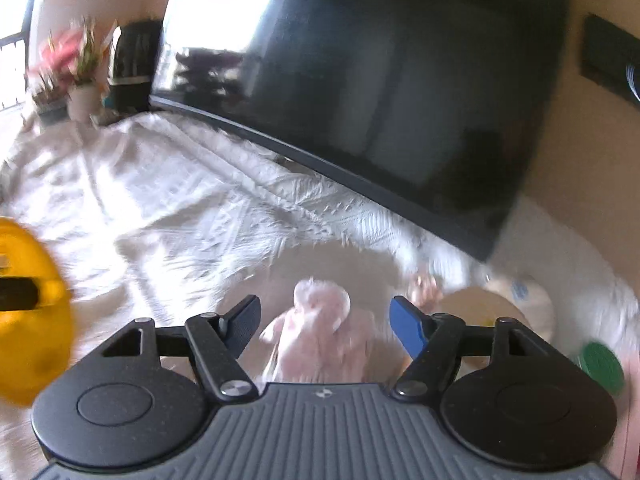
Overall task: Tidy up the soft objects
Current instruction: 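Grasp the pink lace cloth with the right tool, then carry the funnel and lace cloth into the pink box and release them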
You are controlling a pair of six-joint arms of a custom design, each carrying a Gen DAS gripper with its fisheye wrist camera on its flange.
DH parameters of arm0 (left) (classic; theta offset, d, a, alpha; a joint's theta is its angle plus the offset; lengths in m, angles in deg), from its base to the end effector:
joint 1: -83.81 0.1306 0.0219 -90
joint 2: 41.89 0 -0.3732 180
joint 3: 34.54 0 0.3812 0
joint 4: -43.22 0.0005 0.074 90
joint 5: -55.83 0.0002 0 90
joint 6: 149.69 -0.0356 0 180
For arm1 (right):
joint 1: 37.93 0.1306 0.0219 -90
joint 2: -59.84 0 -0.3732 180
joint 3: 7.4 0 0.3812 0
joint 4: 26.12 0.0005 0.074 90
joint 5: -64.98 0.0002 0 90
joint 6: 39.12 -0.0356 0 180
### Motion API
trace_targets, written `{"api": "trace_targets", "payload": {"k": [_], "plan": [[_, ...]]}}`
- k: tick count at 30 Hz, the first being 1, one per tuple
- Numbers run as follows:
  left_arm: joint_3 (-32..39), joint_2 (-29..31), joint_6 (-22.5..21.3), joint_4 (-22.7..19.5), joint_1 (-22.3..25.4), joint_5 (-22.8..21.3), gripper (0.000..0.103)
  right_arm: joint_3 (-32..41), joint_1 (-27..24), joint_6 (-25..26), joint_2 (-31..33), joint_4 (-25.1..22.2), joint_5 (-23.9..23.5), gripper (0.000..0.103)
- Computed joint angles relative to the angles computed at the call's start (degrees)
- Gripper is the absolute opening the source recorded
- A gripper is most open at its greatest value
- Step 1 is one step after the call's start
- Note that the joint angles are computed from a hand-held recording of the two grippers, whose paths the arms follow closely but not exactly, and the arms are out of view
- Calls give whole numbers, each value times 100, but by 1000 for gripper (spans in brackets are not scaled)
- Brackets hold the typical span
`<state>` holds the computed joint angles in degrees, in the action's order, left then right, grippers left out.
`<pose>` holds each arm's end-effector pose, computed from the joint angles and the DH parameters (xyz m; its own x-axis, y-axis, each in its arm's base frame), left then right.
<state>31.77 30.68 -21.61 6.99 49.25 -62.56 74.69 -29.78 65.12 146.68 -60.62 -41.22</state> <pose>0.3112 -0.1944 0.3738 -0.5676 -0.2679 -0.7785 -0.1775 0.9632 -0.2020 0.4588 0.0752 0.4031 -0.5210 -0.3132 -0.7940 -0.4933 0.8696 -0.0194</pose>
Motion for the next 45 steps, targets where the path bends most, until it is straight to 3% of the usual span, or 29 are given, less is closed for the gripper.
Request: {"api": "trace_targets", "payload": {"k": [3, 5, 8, 11, 16, 22, 27, 30, 37, 41, 43, 45], "plan": [[-96, -125, 98, -165, 75, 30, 24, 223, 203, -70, 400, -152, 381, 54], [-126, -181, 73, -251, 135, 59, 24, 367, 220, -146, 593, -455, 395, 20], [-61, -113, -67, -219, 303, 136, 24, 325, 113, -101, 489, -502, 206, 10], [182, 104, -373, -18, 451, 213, 24, 367, -103, -66, 248, -489, -221, 10], [993, 805, -1218, 680, 604, 445, 24, 581, -707, -165, -135, -426, -675, 10], [2244, 1817, -1826, 1347, 277, 1039, 24, 653, -1782, -175, -375, -274, -534, 10], [3362, 2706, -2066, 1409, -205, 1699, 24, 690, -2800, -109, -310, -328, -313, 10], [4104, 3304, -2211, 1306, -485, 2153, 24, 736, -3330, -63, -193, -428, -247, 10], [6181, 4875, -2507, 600, -1005, 2970, 25, 688, -4261, 25, -17, -613, -285, 10], [7353, 5803, -2097, 59, -1150, 3398, 25, 758, -4579, -23, 144, -791, -366, 10], [7962, 6300, -1736, -331, -1159, 3732, 26, 726, -4678, 22, 215, -827, -370, 10], [8527, 6760, -1693, -869, -1197, 3832, 26, 702, -4737, 67, 264, -890, -332, 10]]}}
